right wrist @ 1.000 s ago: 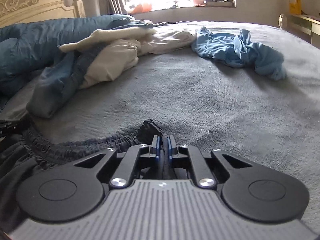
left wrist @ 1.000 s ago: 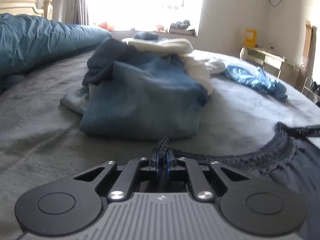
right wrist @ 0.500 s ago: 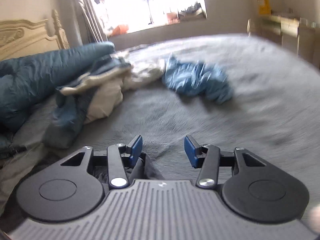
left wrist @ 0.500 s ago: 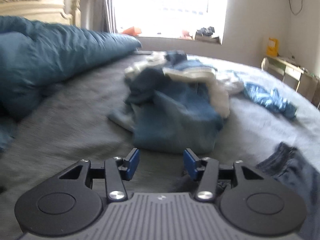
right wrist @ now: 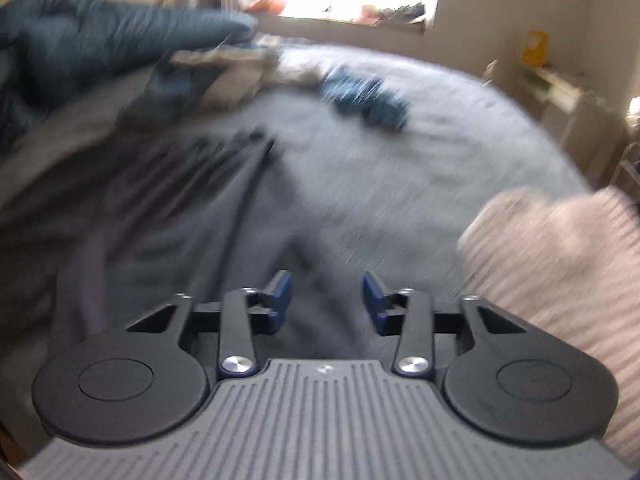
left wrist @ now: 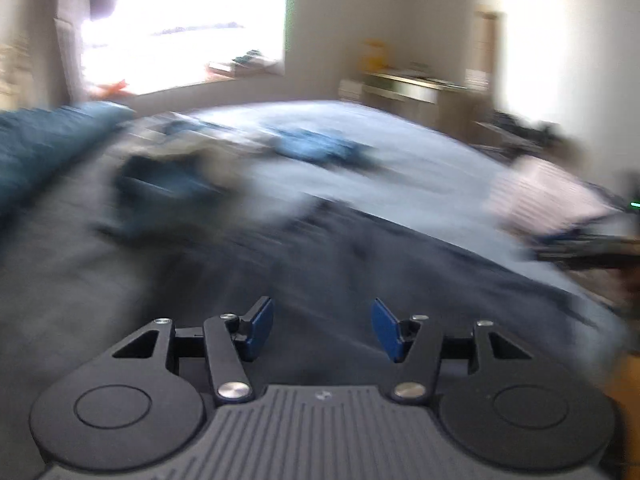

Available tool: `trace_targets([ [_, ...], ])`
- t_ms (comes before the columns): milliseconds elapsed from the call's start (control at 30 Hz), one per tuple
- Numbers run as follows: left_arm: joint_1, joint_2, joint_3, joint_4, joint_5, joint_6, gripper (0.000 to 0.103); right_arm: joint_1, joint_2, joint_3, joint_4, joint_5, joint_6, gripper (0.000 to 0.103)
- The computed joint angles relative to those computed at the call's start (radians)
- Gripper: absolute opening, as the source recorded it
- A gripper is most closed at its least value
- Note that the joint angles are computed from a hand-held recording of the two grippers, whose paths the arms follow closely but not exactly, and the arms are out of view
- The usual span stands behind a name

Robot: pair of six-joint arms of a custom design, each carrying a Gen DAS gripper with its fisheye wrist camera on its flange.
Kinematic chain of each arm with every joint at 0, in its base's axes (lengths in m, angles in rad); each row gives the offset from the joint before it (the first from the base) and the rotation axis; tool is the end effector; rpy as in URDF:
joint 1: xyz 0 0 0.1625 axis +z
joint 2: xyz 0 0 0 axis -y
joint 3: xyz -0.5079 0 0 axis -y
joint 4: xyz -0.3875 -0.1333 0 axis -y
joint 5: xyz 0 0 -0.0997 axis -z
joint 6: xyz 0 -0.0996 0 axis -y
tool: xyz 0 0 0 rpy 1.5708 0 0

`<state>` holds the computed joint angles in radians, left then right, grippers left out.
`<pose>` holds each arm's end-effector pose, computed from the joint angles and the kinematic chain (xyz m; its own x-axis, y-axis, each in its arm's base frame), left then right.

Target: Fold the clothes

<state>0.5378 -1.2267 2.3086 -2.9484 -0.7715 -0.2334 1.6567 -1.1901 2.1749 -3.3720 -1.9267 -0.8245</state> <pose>-0.2979 -0.4160 0.2611 -0.7120 0.3651 -0.5998 0.6752 0.5905 -0.4421 0.1445 -0.5289 0.3199 -0.6057 -0.3838 0.6970 -0.7415 0.5899 -0.3195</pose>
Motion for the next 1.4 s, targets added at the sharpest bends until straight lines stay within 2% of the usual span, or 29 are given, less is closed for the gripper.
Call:
trace_targets([
  [67,-0.025,0.089,0.053,-0.101,-0.055,0.007,0.056,-0.017,0.031,0.023,-0.015,0.036,-0.03,0.026],
  [167,-0.057,0.219,0.101,-0.212,-0.083,0.015,0.055,-0.038,0.055,0.044,0.011,0.113,-0.109,0.023],
  [267,-0.067,0.3,0.118,-0.261,-0.11,-0.009,0.054,-0.055,0.073,0.066,-0.014,0.065,-0.214,0.022],
  [300,-0.066,0.311,0.123,-0.272,-0.123,-0.016,0.054,-0.073,0.064,0.072,-0.013,0.067,-0.223,0.022],
  [400,-0.068,0.321,0.143,-0.303,-0.164,-0.044,0.054,-0.123,0.002,0.075,-0.011,0.063,-0.176,0.022],
  [467,-0.062,0.316,0.154,-0.316,-0.184,-0.049,0.054,-0.142,-0.027,0.068,-0.017,0.02,-0.146,0.021],
  [567,-0.061,0.312,0.163,-0.336,-0.181,-0.044,0.054,-0.134,-0.027,0.051,-0.08,-0.057,-0.126,0.023],
  [600,-0.064,0.314,0.164,-0.345,-0.179,-0.047,0.054,-0.131,-0.021,0.043,-0.1,-0.062,-0.122,0.023],
  [733,-0.085,0.329,0.163,-0.391,-0.175,-0.025,0.055,-0.118,0.001,0.003,-0.025,0.062,-0.067,0.022],
  [833,-0.088,0.352,0.152,-0.397,-0.171,-0.001,0.055,-0.108,0.065,-0.053,0.058,0.112,-0.056,0.021],
  [900,-0.072,0.365,0.143,-0.379,-0.178,-0.007,0.055,-0.104,0.106,-0.08,0.061,0.066,-0.063,0.021],
  [967,-0.057,0.371,0.14,-0.373,-0.19,-0.012,0.055,-0.104,0.133,-0.11,0.002,0.027,-0.06,0.021],
  [1033,-0.047,0.368,0.147,-0.403,-0.209,-0.001,0.056,-0.085,0.164,-0.138,-0.108,-0.07,-0.067,0.023],
  [1067,-0.041,0.366,0.151,-0.417,-0.218,0.004,0.056,-0.078,0.168,-0.153,-0.122,-0.084,-0.062,0.023],
  [1167,-0.025,0.36,0.16,-0.457,-0.249,0.02,0.056,-0.065,0.148,-0.193,0.015,0.015,0.035,0.023],
  [1267,-0.013,0.358,0.163,-0.474,-0.267,0.025,0.057,-0.039,0.193,-0.245,0.13,0.079,0.018,0.023],
  [1333,-0.009,0.362,0.164,-0.478,-0.273,0.026,0.057,-0.029,0.251,-0.302,0.185,0.059,0.021,0.022],
  [1400,-0.015,0.367,0.173,-0.493,-0.271,0.037,0.057,-0.023,0.297,-0.35,0.151,0.007,0.034,0.022],
])
